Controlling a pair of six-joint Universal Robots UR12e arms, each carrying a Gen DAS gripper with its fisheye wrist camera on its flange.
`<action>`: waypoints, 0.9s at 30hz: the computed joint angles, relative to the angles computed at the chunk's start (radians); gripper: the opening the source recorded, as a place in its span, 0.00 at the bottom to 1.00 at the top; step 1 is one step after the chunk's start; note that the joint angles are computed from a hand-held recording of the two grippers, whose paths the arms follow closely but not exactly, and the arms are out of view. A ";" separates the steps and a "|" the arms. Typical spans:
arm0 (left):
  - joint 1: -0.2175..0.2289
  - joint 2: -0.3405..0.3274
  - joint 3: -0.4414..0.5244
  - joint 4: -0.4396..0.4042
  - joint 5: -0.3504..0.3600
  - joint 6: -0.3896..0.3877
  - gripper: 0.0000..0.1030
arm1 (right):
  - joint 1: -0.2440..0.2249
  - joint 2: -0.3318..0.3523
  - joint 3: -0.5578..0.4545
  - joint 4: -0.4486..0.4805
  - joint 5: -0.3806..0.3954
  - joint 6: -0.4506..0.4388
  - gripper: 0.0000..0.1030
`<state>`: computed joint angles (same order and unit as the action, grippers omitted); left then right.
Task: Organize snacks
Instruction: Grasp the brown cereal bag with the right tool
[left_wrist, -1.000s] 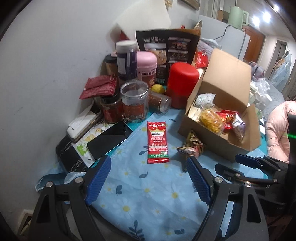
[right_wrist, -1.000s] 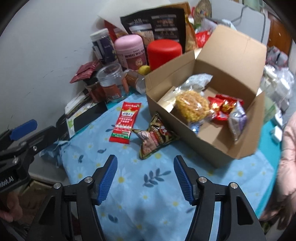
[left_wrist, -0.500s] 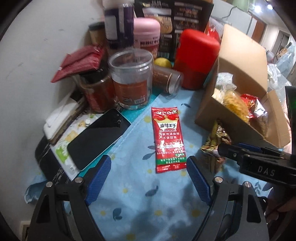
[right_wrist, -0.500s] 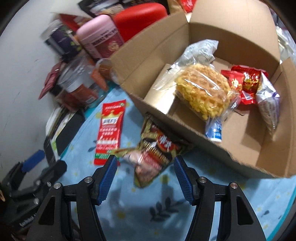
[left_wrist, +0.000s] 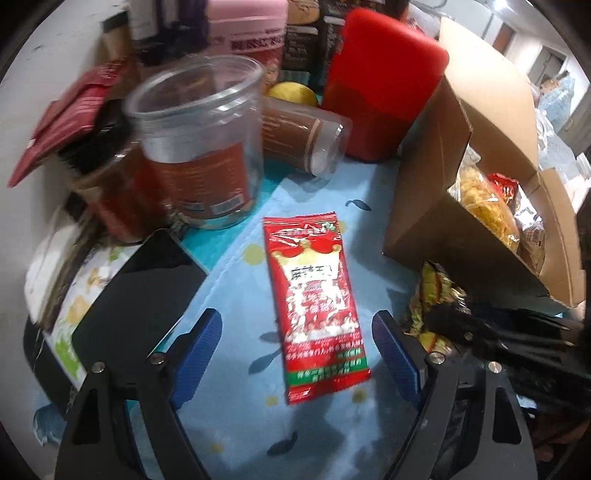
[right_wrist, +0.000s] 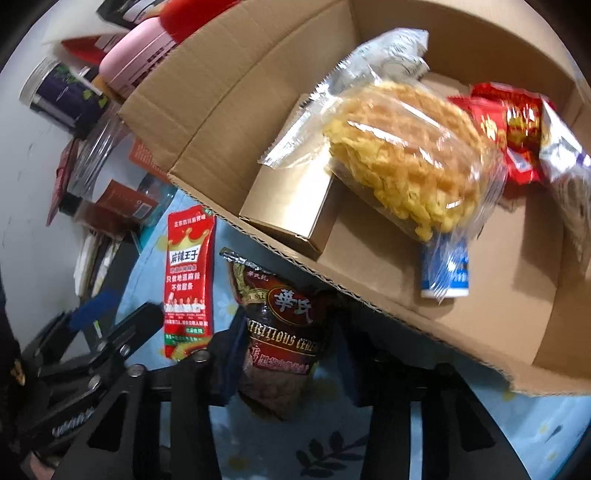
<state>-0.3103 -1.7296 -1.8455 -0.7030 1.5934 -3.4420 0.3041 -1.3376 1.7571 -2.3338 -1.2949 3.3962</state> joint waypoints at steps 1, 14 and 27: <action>0.000 -0.006 0.006 -0.008 -0.005 0.005 0.82 | -0.001 -0.003 0.001 0.005 0.004 -0.007 0.36; -0.030 -0.052 0.050 -0.071 0.021 -0.029 0.43 | -0.028 -0.074 0.056 0.060 -0.023 -0.109 0.34; -0.131 -0.001 0.009 -0.090 0.045 -0.250 0.19 | -0.073 -0.171 0.153 0.091 0.053 -0.336 0.34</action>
